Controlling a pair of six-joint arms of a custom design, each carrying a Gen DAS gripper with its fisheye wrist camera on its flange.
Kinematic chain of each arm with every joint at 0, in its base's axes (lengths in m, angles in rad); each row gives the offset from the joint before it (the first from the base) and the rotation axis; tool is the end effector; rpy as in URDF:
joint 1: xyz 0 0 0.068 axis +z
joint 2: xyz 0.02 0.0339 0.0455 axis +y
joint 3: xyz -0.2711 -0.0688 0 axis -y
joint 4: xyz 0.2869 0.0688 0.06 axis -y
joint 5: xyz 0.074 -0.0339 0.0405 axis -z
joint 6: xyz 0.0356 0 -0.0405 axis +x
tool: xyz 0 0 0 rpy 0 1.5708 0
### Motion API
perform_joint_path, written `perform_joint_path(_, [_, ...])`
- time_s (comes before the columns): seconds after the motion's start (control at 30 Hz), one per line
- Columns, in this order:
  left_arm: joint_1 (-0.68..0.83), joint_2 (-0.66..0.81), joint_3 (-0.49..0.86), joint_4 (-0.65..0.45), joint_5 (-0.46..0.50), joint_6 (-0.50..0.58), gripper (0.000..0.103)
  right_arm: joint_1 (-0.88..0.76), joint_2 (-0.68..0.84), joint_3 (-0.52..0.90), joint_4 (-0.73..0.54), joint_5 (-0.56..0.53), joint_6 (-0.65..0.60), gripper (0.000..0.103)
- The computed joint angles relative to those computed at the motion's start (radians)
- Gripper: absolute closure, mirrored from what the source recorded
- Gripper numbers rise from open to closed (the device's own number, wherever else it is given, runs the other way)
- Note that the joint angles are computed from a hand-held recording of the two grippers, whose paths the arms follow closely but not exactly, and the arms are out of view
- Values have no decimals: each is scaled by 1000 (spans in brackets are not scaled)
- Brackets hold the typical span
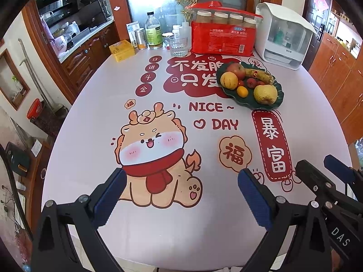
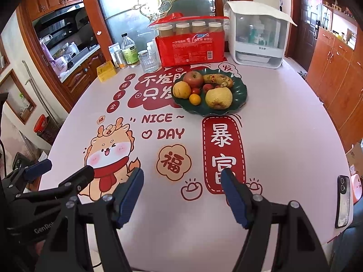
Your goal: Organize fruits
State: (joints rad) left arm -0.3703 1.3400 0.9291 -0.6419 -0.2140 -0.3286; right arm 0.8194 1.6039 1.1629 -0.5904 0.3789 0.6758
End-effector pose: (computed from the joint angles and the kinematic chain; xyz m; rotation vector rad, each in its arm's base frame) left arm 0.2813 -0.1011 0.2233 -0.0196 2.5850 0.0264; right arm 0.2615 0.2607 0.2244 -0.0471 2.4968 0.1180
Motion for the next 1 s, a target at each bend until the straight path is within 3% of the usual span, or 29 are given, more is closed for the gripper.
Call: perform_joint_path(1.0, [-3, 0, -1, -2, 1, -5, 5, -5, -8, -10, 7, -10, 0, 32])
